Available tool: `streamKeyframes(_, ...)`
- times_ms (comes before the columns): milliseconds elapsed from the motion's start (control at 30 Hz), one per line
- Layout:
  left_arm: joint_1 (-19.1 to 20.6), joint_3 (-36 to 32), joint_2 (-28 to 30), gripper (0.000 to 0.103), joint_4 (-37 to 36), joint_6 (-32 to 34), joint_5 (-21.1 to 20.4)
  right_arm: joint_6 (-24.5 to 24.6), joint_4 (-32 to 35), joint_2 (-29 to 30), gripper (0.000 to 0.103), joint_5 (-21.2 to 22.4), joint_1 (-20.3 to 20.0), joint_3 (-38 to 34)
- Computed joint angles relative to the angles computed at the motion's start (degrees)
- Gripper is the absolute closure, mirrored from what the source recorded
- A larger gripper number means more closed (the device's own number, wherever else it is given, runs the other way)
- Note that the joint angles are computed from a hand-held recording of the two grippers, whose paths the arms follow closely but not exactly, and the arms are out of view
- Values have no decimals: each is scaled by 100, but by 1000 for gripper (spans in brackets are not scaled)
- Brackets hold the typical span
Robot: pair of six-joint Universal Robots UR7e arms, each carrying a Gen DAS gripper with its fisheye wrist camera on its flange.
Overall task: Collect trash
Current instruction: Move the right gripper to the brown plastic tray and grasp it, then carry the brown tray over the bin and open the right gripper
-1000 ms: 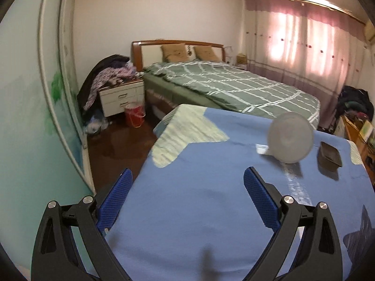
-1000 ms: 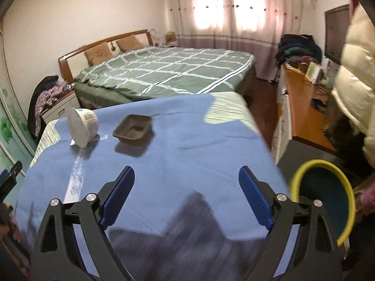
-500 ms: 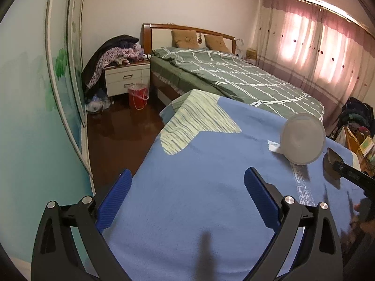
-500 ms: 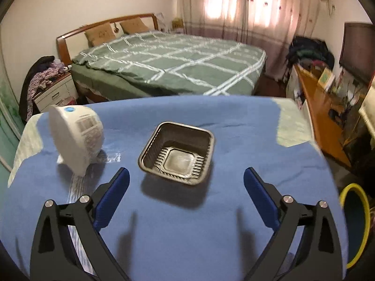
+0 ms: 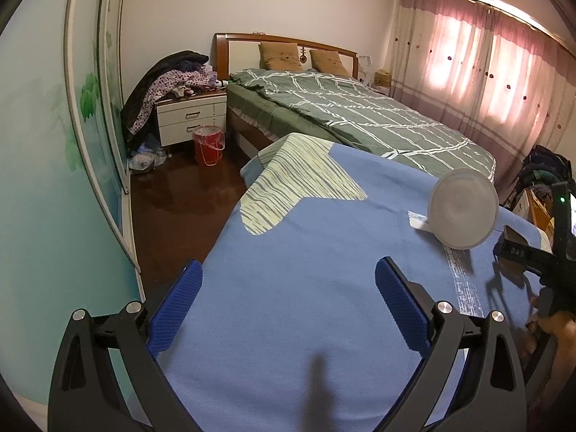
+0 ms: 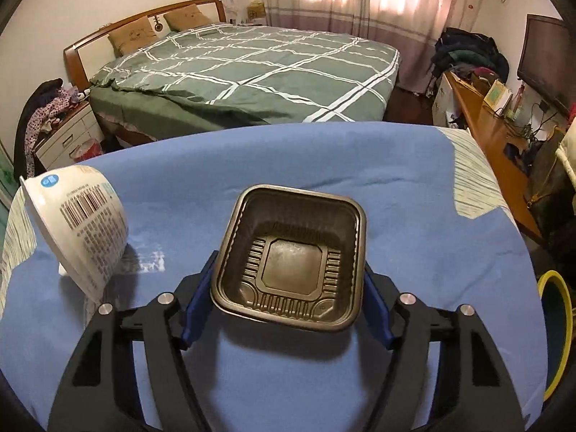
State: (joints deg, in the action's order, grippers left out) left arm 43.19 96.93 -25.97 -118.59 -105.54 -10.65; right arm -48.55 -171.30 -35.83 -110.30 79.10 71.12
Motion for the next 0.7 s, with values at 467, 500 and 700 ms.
streamKeyframes(467,-58,-49,38,8,276,-185,68,-147,-238,-1630,37,880,-847,1492)
streamKeyframes(500,-60,-52,37,8,277,-172,69,-134,-233,-1777,37,986,-934,1574)
streamKeyframes(700,-62,-52,45,8,166,-29,57,-52,-657,-2270,37,1300,-1405,1816)
